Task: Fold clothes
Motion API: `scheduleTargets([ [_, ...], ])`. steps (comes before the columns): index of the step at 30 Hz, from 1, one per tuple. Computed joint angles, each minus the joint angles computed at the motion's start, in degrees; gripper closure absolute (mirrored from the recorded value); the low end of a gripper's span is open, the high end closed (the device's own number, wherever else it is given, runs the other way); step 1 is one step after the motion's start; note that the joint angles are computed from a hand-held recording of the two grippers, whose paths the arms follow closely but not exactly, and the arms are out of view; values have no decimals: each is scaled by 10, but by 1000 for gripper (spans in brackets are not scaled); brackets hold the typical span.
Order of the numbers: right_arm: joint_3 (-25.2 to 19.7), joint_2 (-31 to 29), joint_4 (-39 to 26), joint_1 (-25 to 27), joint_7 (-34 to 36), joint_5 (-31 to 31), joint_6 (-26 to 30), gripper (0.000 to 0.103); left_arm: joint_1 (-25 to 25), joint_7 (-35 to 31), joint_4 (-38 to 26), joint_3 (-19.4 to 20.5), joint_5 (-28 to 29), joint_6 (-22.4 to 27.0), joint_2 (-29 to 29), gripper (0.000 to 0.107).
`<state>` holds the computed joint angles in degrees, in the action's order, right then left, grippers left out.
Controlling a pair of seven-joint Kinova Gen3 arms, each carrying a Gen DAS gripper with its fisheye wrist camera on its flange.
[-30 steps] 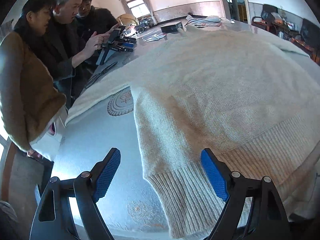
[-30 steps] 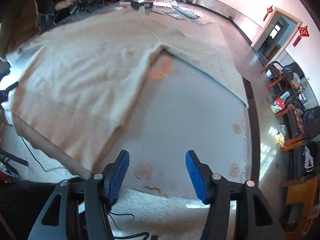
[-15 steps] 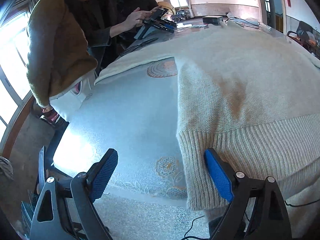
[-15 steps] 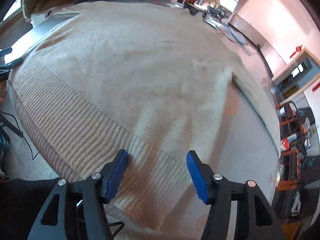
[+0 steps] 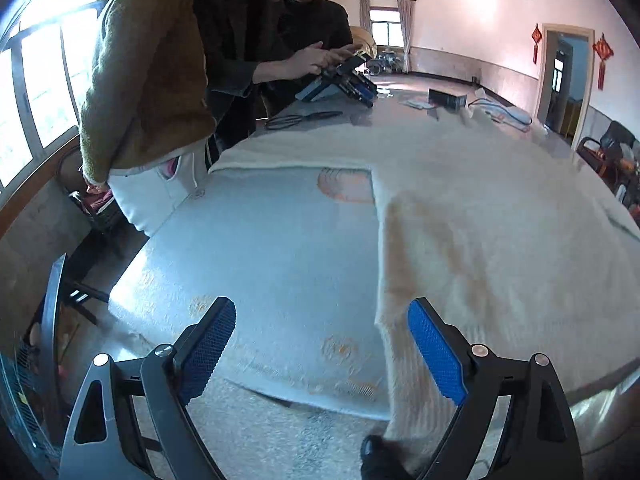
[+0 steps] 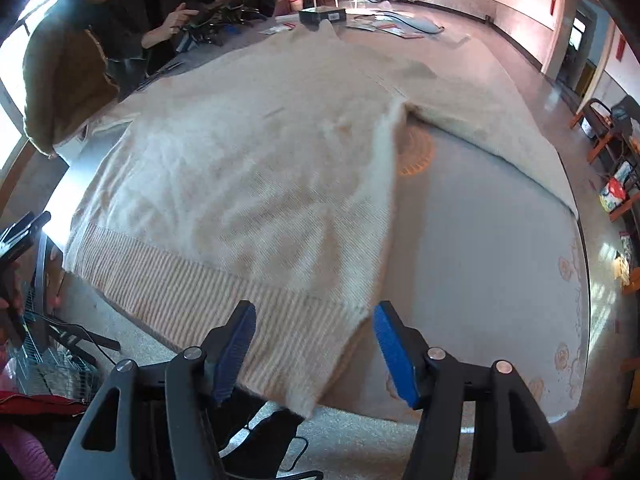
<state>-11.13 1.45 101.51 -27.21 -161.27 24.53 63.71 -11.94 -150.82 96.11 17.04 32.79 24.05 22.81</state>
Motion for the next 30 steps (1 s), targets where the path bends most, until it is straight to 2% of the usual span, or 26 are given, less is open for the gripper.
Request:
scheduleTargets([
  [3, 13, 56, -41, 8, 54, 12, 12, 41, 69, 51, -25, -33, -51, -13, 14, 18],
  [5, 19, 82, -48, 25, 84, 10, -10, 41, 122, 66, -39, -62, -98, -27, 31, 18],
  [7, 39, 106, -54, 17, 107, 6, -8, 41, 175, 84, -46, -104, -144, -34, 45, 18],
  [8, 45, 109, -51, 11, 109, 6, -7, 42, 190, 87, -48, -116, -163, -38, 53, 18],
  [10, 50, 107, -40, 4, 102, 3, -10, 41, 190, 88, -37, -114, -174, -52, 53, 17],
  [12, 49, 88, -17, 7, 81, -13, -24, 41, 147, 77, -34, -75, -163, -45, 53, 17],
  [14, 41, 64, 9, 15, 58, -33, -35, 41, 105, 100, -55, -35, -186, -4, 60, 17],
  [17, 35, 21, 31, 11, 25, -38, -2, 42, 100, 109, -117, -27, -198, 59, 70, 17],
  [19, 27, -22, 40, 19, -22, -32, 40, 42, 109, 92, -170, -29, -187, 93, 79, 18],
  [21, -4, -74, 45, 66, -68, -19, 87, 42, 114, 85, -223, -16, -167, 112, 90, 17],
  [23, -25, -119, 43, 111, -102, -11, 134, 41, 133, 108, -276, -10, -155, 126, 104, 17],
  [25, -34, -153, 35, 157, -100, -6, 180, 41, 163, 151, -329, -10, -156, 147, 123, 17],
  [27, -18, -156, 19, 174, -91, 6, 217, 41, 200, 185, -382, -22, -159, 177, 143, 17],
  [30, 59, -187, 26, 178, -64, -7, 203, 40, 251, 209, -423, -39, -167, 210, 164, 17],
])
